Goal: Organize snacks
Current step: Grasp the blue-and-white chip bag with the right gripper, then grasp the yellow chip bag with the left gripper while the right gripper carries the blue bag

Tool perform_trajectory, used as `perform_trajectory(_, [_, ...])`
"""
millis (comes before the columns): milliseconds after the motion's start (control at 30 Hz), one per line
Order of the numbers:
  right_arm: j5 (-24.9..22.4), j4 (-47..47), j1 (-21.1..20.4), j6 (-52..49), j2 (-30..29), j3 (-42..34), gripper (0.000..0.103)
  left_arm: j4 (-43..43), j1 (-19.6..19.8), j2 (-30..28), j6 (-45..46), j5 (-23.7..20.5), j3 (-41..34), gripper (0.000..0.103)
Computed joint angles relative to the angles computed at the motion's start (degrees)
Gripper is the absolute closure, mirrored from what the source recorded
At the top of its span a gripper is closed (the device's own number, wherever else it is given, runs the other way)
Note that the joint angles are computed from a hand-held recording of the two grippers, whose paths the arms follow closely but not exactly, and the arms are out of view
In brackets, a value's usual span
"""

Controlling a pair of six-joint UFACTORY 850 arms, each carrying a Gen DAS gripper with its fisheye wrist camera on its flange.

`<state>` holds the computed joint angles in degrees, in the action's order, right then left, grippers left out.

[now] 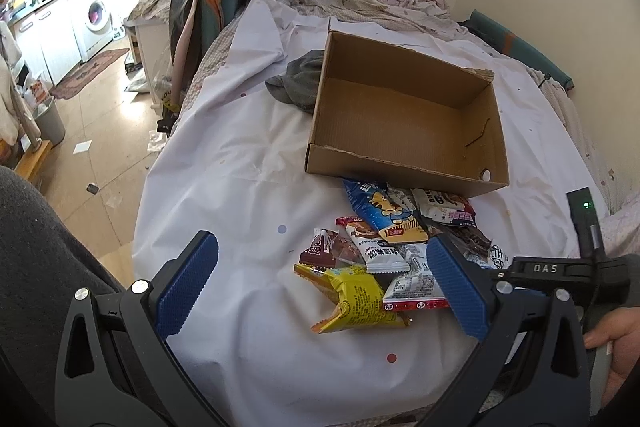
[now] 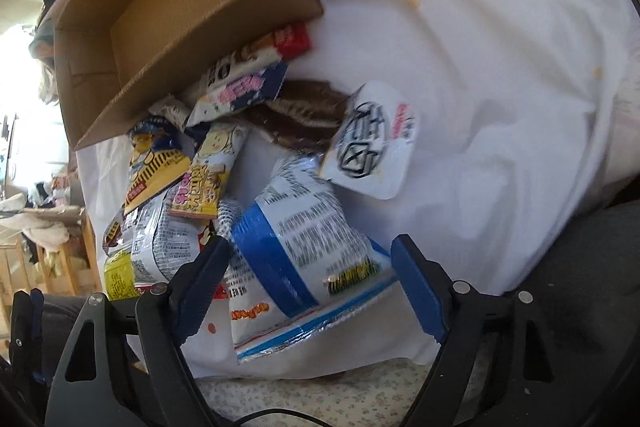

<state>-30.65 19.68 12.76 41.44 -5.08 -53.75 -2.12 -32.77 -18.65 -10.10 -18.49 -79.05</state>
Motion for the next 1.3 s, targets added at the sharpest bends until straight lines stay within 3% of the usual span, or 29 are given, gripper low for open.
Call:
perform_trajectory(233, [-2.8,1.1,0.9,-2.9,-4.7,-3.2,0.019,-0.2,0.1,-0.4,-0.4,-1.0,-0.7,0.000])
perform_trajectory(300, [-2.2,0.3,1.3,-3.2,-4.8,-3.4,0.036,-0.3,0.1,-0.5,-0.5,-1.1,-0.7,0.000])
perform_trajectory(333, [-2.0,1.2,1.2,-4.0,-4.7,-3.3,0.038,-0.6,0.2,-0.5,-0.4,-1.2,-0.8,0.000])
perform_trajectory(367, [-1.7,2.6,0.9,-5.0,-4.2,-3.0,0.043,-0.7,0.3,-0.5,-0.3,-1.4,-0.9,0.000])
perform_trajectory(500, [0.7,14.1,-1.7,-14.1,1.1,0.6,0.043,-2.3,0.8,-0.8,0.3,-2.1,-1.2,0.000])
perform_trajectory(733, [0.0,10.9,-3.1,-15.6,8.7,1.4,0.043,-1.6,1.5,-3.0,-2.4,-5.8,-4.0,0.000])
perform_trajectory(833, [4.9,13.9,-3.7,-19.9,11.0,2.3,0.043,-1.1,1.6,-3.6,-3.1,-6.6,-4.8,0.000])
perform_trajectory(1000, [19.9,21.9,-3.8,-29.3,15.1,6.9,0.043,-1.0,1.8,-5.0,-2.8,-9.0,-6.9,0.000])
perform_trajectory(1233, [18.0,6.9,-3.0,-12.7,11.5,6.7,0.043,-4.3,2.7,-9.1,-1.9,-17.2,-11.8,0.000])
perform_trajectory(1300, [18.7,6.6,-2.8,-12.4,11.4,6.9,0.043,-6.9,2.9,-10.3,-0.4,-19.8,-12.7,0.000])
